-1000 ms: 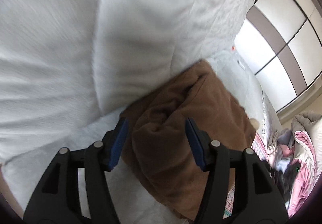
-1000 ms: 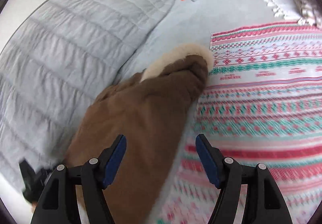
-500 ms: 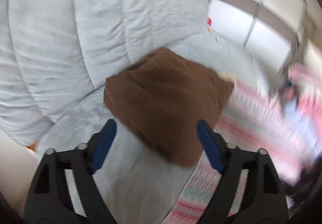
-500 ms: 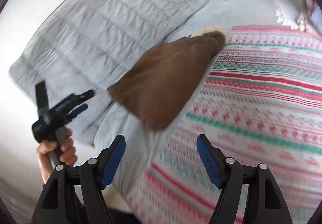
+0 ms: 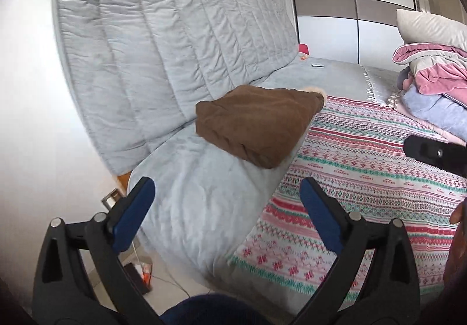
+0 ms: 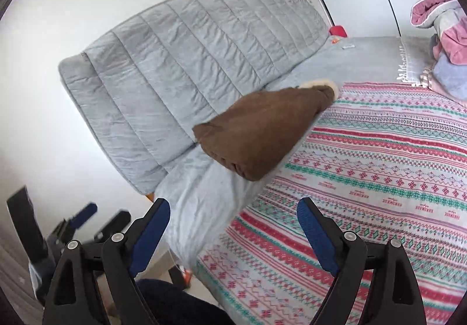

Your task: Fold large clothes

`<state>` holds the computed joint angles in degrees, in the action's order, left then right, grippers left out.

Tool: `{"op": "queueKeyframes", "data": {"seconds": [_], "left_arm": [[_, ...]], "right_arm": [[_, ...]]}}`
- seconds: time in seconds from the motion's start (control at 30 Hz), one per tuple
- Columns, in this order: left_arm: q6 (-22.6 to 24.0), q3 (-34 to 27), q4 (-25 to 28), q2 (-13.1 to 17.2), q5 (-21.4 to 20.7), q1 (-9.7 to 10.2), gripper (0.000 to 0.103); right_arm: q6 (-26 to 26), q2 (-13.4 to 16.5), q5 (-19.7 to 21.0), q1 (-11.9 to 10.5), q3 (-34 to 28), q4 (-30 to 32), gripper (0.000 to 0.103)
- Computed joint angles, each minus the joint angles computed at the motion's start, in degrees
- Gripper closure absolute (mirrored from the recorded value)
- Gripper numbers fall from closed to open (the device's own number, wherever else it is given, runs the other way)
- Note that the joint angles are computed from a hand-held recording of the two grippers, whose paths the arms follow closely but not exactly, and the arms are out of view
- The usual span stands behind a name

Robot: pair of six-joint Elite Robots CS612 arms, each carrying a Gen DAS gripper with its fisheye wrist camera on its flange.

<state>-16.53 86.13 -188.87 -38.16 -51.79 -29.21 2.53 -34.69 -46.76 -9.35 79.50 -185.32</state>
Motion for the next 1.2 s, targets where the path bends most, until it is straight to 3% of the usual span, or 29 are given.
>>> {"op": "queueKeyframes", "data": {"seconds": [0.1,0.17,0.3,0.67,1.03,1.2], "left_arm": [[-1.1,2.6,-1.2,-1.2,-0.4,-0.53,0.004],[-1.6,4.0,-2.4,-1.5,1.6,-1.11,0.004],[-1.4,6.3,-6.1,-1.6,2.6,-1.84,0.003],[-1.1,8.2,-9.3,-1.5,6.4,-2.39,0.001],[-1.8,6.7,-6.0,-0.6,7.2,-2.47,0.001],[-4.2,6.7,-4.1,-0.8,6.8,-2.33,0.001]], "right_arm": [[3.2,-0.3,1.3,0.1,2.8,-6.2,0.013],[3.0,-0.7,0.9,0.3,4.5,-8.3,0.012],[-4.6,-2.6,-3.4,1.5,7.7,-8.7,0.012],[-12.9,-3.7,-8.9,3.7,11.8,-14.9,0.006],[-15.0,-3.1,-14.3,4.2,12.7,-16.1,0.004],[-14.3,-3.0,-14.0,4.0,12.5,-15.9,0.004]]}}
